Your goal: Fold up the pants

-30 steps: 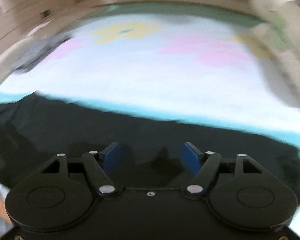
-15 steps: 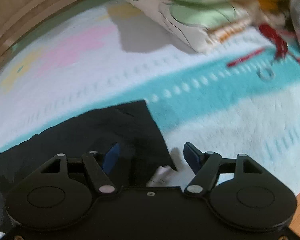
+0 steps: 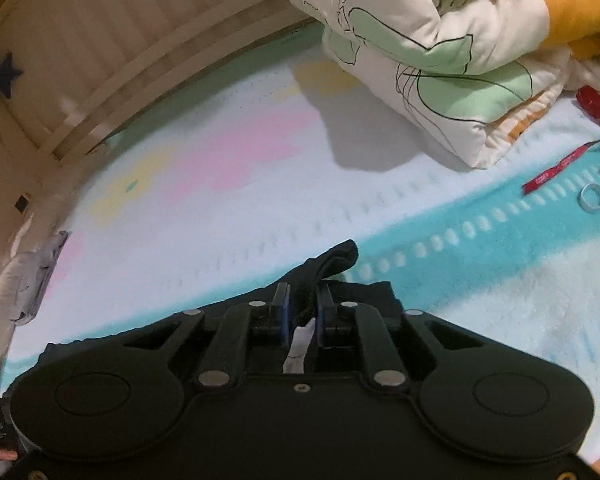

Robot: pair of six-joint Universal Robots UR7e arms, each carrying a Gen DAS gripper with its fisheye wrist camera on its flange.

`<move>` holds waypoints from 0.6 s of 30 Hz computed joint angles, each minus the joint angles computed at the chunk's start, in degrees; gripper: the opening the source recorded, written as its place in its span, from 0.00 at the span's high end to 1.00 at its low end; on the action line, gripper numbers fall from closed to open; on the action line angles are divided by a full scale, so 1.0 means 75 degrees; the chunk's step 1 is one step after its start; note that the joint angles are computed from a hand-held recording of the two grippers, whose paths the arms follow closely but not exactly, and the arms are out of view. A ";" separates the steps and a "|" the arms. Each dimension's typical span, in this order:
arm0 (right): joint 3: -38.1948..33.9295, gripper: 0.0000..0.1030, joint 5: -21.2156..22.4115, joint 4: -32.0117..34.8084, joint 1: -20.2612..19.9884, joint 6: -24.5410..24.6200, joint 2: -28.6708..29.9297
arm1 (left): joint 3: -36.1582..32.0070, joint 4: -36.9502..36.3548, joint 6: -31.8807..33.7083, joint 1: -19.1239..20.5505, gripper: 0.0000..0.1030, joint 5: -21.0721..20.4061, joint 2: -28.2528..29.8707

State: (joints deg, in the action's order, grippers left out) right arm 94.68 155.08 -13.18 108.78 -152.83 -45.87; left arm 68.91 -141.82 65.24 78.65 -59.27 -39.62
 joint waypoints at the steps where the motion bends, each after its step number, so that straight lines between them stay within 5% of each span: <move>1: -0.0093 0.79 0.0018 0.0361 -0.0057 0.0335 0.0076 | -0.0039 0.0017 -0.0015 0.0016 0.71 -0.0012 0.0022; 5: -0.0343 0.69 -0.0300 0.2238 -0.0439 0.2546 0.0460 | -0.0041 -0.0514 0.0343 0.0017 0.71 0.0110 0.0124; 9: 0.0130 0.29 -0.0278 0.1984 -0.0536 0.2980 0.0291 | -0.0284 -0.1051 0.0585 0.0091 0.71 0.0316 0.0331; 10: 0.0282 0.29 -0.0377 0.1858 -0.0558 0.3116 0.0206 | -0.0421 -0.0875 0.0458 0.0109 0.71 0.0302 0.0360; 18: 0.1312 0.29 -0.1733 0.0175 -0.1000 0.2224 -0.0410 | -0.0742 -0.0250 -0.0253 0.0093 0.71 0.0343 0.0417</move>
